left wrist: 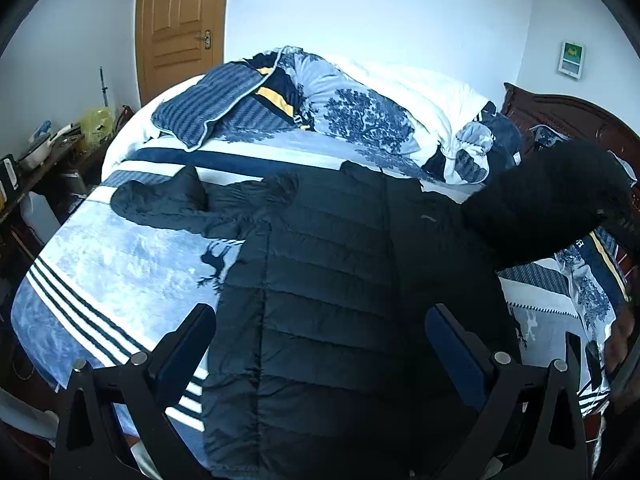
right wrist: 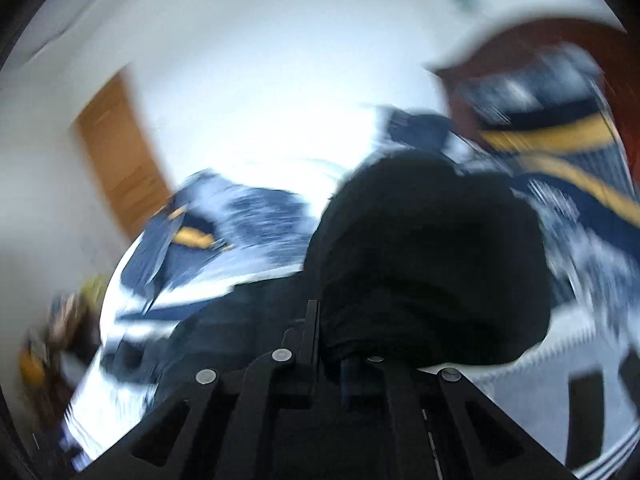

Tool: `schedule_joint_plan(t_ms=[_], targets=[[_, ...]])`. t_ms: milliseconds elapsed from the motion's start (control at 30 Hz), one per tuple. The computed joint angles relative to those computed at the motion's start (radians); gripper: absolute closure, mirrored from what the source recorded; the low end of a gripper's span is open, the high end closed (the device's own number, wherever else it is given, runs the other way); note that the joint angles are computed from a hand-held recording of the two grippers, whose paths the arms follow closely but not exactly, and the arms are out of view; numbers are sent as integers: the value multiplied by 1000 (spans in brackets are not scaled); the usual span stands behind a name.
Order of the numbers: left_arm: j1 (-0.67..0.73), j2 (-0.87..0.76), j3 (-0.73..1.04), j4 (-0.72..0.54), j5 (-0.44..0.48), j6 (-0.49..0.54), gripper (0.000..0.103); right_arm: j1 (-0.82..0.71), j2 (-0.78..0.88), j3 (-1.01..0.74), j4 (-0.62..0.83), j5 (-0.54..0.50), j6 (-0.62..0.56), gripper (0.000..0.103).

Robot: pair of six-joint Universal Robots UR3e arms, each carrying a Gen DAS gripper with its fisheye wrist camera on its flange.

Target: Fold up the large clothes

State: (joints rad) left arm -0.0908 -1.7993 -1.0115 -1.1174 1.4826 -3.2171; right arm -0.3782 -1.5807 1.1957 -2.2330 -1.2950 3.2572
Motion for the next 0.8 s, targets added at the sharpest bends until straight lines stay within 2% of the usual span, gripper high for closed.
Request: schedule_joint_plan(t_ms=[100,200,300,400,433,467,500,533,567,633,800], targets=[[36,67,-68,2,-22,12,0,251,69,-47,-19,-181,-23,95],[68,119,-126,-5,-29,25,0,387,135,-1,-51,-232,17,95],[99,143,-152,-40,-57,43,0,494,234,25,-71,-336,58,94],[124,165,-185,-50,-92,46,0,506,308,27,10,-259,106,89],[126,169,-194,-55,-97,42,0,493,303,73,2,-195,116,78],[128,173,-203,-53,-110,41,0,481,287,123,-10,-148,117,62],[128,176,-212,-49,-119,42,0,470,264,173,-19,-96,114,53],[122,173,-219,-40,-126,45,0,461,229,235,-49,-52,106,33],[110,164,-220,-30,-121,43,0,455,180,308,-95,-29,101,21],[84,139,-210,-29,-111,25,0,455,79,414,-133,-37,99,19],[-1,58,-179,-20,-108,-5,0,297,-185,638,-146,107,64,19]])
